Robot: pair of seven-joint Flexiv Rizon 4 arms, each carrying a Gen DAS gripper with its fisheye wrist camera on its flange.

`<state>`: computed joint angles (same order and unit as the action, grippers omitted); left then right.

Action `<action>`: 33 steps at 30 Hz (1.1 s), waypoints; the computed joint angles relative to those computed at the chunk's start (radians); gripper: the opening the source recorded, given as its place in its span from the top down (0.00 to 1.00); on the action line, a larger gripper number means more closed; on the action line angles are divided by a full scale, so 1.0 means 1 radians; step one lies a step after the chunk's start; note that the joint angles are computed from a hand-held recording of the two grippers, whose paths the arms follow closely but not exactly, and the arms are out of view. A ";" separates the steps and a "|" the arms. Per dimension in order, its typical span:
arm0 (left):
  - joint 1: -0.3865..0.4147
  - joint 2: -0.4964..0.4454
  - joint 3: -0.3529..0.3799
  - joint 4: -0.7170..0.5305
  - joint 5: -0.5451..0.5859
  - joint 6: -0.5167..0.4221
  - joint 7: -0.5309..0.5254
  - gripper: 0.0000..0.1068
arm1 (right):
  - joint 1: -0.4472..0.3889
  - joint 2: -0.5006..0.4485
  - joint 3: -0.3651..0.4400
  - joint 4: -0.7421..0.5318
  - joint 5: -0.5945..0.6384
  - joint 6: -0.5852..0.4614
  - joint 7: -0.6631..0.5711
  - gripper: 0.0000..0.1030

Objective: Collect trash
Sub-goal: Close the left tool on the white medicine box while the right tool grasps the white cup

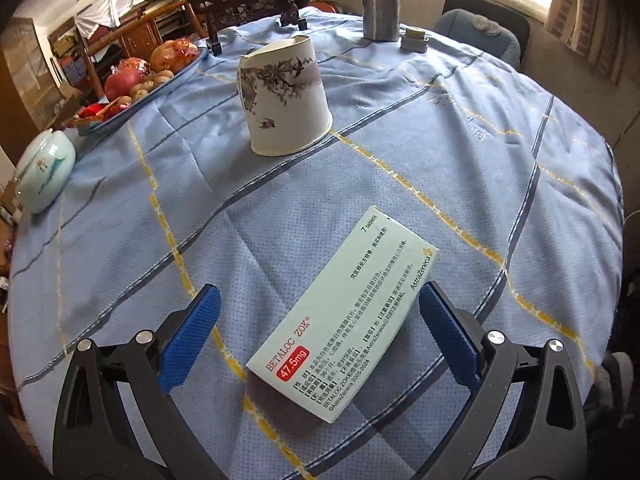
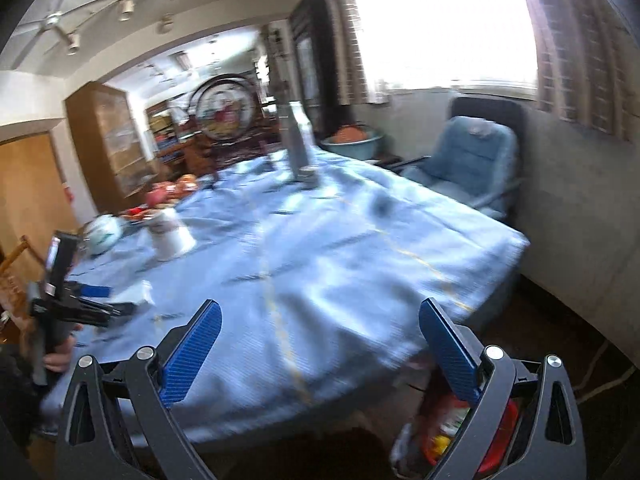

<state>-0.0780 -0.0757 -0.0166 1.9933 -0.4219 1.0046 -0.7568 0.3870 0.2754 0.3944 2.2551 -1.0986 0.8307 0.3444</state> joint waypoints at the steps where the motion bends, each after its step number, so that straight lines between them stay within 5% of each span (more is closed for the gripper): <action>1: 0.000 0.001 -0.001 0.002 -0.010 0.004 0.007 0.15 | -0.002 -0.021 -0.013 -0.017 -0.016 0.029 -0.005 0.06; 5: -0.004 0.008 -0.003 0.008 -0.018 -0.031 0.025 0.37 | -0.007 -0.133 -0.069 -0.104 -0.078 0.164 -0.027 0.06; 8: -0.009 0.012 -0.004 0.016 -0.026 -0.027 0.038 0.40 | 0.014 -0.249 -0.109 -0.212 -0.074 0.222 -0.109 0.06; 19: 0.051 -0.044 0.027 -0.076 -0.015 -0.090 -0.223 0.45 | 0.149 -0.661 -0.192 -0.689 0.318 0.229 -0.693 0.05; 23: 0.059 -0.057 0.038 -0.098 0.060 -0.071 -0.318 0.40 | 0.188 -0.807 -0.184 -0.898 0.446 0.136 -0.897 0.05; 26: 0.074 -0.058 0.027 -0.100 0.014 -0.096 -0.297 0.33 | 0.235 -0.893 -0.222 -1.032 0.460 0.064 -1.002 0.05; 33: 0.061 -0.045 0.031 -0.097 0.103 -0.108 -0.340 0.12 | 0.306 -0.974 -0.360 -1.137 0.476 0.064 -1.035 0.05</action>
